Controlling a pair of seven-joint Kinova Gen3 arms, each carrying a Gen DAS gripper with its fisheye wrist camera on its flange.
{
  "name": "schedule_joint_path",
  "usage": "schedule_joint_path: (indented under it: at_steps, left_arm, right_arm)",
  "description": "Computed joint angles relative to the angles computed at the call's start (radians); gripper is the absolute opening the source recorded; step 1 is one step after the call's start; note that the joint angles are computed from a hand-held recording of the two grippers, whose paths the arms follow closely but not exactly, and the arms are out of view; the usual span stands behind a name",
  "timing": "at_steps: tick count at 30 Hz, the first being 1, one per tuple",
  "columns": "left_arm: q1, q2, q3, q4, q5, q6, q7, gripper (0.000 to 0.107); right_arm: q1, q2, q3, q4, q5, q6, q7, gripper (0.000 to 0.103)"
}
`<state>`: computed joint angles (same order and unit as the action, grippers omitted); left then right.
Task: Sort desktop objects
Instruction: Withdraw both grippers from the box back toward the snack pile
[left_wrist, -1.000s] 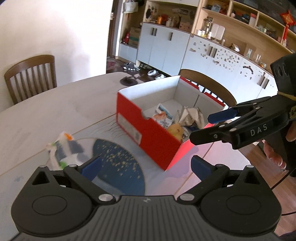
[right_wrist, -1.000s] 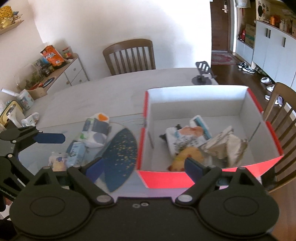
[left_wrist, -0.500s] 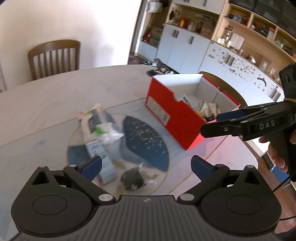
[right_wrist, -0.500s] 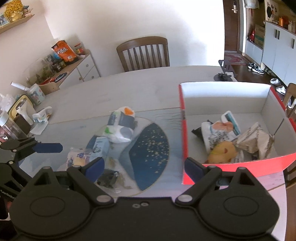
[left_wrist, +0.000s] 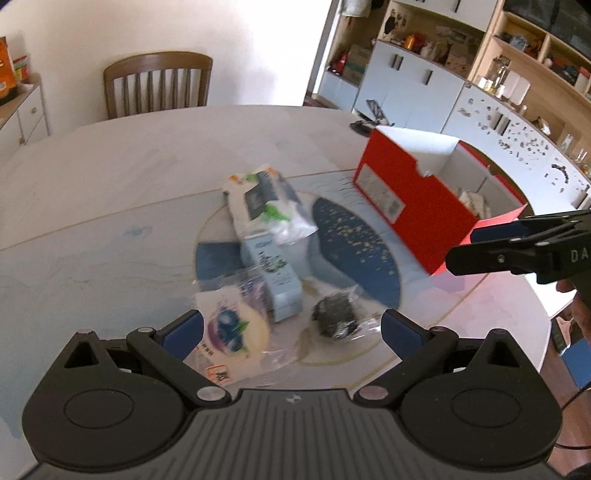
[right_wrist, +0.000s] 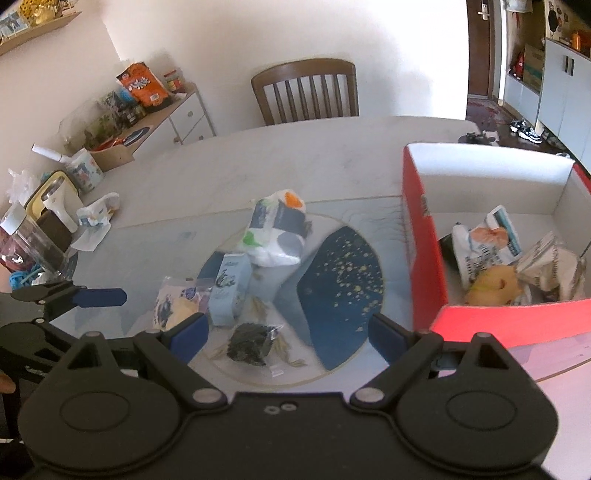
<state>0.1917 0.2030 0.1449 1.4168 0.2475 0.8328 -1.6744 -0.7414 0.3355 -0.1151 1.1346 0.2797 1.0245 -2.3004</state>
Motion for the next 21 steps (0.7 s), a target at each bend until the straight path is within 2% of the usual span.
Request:
schedule_joint_path:
  at_steps: [13, 21]
  left_arm:
    - [0.029, 0.049, -0.022, 0.043, -0.115, -0.078, 0.066, 0.103]
    - [0.033, 0.074, -0.026, 0.063, -0.140, -0.117, 0.093, 0.103]
  right_arm:
    - [-0.007, 0.085, 0.002, -0.041, -0.059, -0.010, 0.010, 0.093]
    - [-0.016, 0.148, 0.021, -0.091, -0.090, 0.012, 0.000, 0.093]
